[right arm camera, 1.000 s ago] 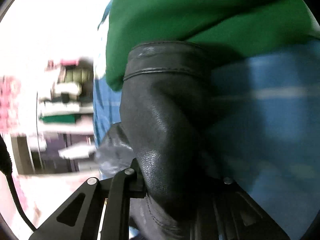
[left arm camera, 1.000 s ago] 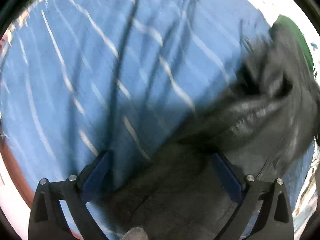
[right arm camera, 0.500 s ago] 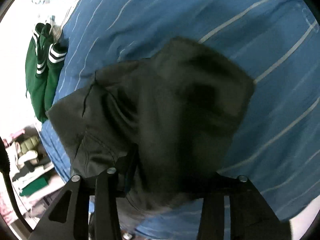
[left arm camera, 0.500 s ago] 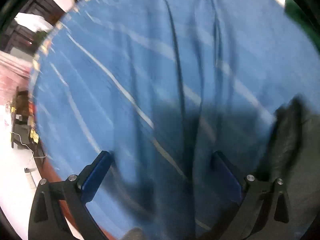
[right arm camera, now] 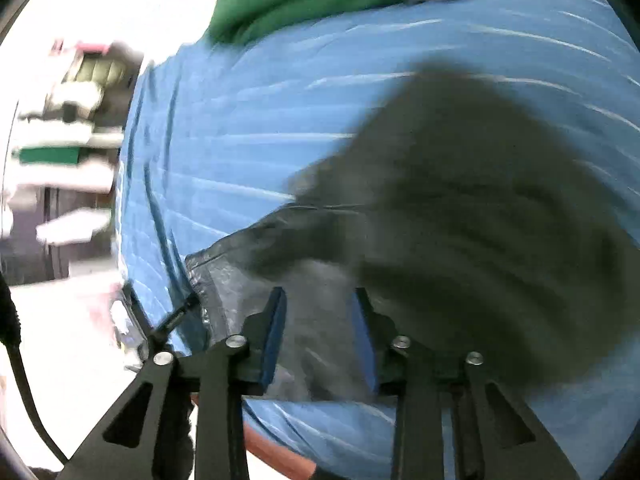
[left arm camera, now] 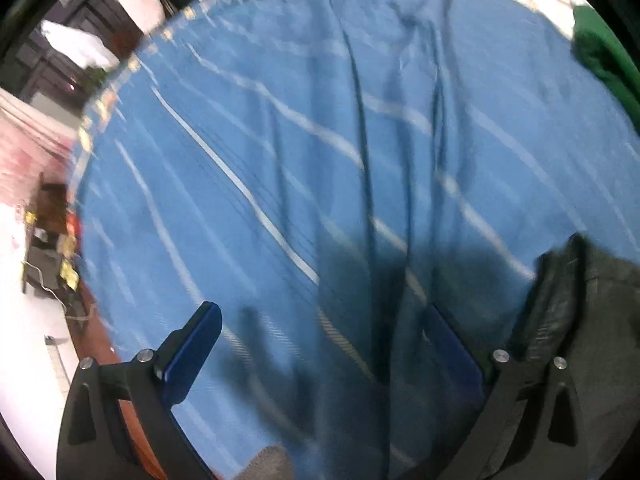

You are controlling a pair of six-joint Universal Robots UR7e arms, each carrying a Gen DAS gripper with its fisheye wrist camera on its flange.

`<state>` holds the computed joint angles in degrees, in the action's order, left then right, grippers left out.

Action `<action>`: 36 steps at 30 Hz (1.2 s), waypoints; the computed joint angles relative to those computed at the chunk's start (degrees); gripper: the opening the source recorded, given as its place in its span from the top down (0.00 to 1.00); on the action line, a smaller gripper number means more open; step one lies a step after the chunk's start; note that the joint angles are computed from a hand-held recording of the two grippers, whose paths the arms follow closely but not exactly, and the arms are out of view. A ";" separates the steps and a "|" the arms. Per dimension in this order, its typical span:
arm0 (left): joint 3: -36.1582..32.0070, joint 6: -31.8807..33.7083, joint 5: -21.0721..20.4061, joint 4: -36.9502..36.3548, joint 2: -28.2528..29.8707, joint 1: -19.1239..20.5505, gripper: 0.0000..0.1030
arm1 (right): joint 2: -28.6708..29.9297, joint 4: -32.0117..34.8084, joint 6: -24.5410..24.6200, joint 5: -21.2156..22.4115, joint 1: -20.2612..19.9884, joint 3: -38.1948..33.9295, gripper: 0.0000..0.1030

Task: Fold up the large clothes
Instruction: 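Grasp the jacket hem with both tools and fold it toward the collar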

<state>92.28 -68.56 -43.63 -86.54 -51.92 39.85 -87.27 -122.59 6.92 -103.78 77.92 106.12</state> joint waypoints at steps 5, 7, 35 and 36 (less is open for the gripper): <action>-3.56 -2.41 2.11 5.63 -0.44 -3.96 0.00 | 14.61 -4.83 -0.20 -6.22 0.52 -6.55 0.72; -3.44 -1.13 0.43 3.21 -0.26 -5.17 0.00 | 14.90 -5.95 2.36 -2.80 -1.34 -6.91 0.75; -13.42 7.57 -9.04 -5.52 13.26 -9.44 0.00 | 1.71 3.92 -0.46 -1.83 -11.16 -13.29 0.71; -13.84 8.96 -10.13 -7.59 13.95 -10.40 0.00 | -1.96 2.79 -0.40 -0.95 -11.77 -10.75 0.57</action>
